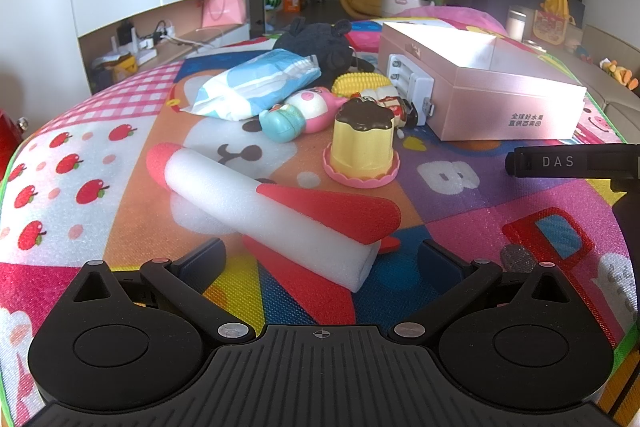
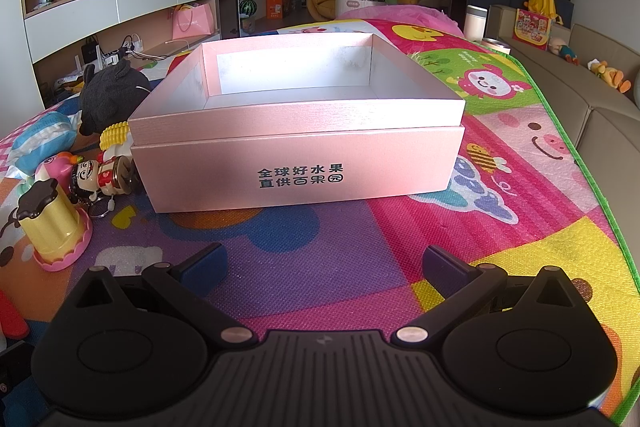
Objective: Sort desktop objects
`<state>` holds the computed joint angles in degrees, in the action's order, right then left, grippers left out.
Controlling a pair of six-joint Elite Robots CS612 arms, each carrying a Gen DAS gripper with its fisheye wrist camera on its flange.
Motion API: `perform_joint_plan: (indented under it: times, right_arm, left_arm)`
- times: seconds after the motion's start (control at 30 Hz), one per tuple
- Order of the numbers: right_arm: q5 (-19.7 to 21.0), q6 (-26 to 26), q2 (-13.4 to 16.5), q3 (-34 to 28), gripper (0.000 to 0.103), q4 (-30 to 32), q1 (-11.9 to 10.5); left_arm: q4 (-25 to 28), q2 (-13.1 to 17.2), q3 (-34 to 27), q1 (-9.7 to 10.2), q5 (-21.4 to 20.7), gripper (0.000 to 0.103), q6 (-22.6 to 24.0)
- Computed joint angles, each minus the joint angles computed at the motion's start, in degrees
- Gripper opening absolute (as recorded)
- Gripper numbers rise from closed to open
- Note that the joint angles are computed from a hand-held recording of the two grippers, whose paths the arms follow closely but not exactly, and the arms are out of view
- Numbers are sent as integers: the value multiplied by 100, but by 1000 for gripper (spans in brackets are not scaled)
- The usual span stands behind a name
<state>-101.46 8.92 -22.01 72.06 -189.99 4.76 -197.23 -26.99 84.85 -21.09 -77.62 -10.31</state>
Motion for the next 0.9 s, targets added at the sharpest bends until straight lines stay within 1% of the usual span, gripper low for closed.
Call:
perform_joint_plan:
  times: [0.4, 0.67, 0.73, 0.77, 0.8, 0.83, 0.9]
  right_arm:
    - [-1, 1, 1, -1, 103, 0, 1]
    - [-67, 46, 14, -39, 103, 37, 11]
    - [14, 36, -64, 8, 103, 228, -17]
    - [137, -36, -131, 40, 103, 422, -41]
    - [232, 10, -177, 61, 103, 563, -57]
    - [244, 70, -201, 89, 103, 623, -58]
    - [196, -33, -236, 186, 103, 622, -29]
  left_arm:
    - [216, -26, -45, 15, -44, 103, 12]
    - [220, -26, -47, 17, -50, 103, 11]
    - [223, -24, -52, 18, -55, 103, 10]
    - [247, -25, -61, 22, -68, 103, 12]
    - [273, -28, -67, 25, -80, 103, 25]
    - [279, -29, -68, 27, -92, 103, 46]
    - [262, -27, -65, 37, -129, 103, 64]
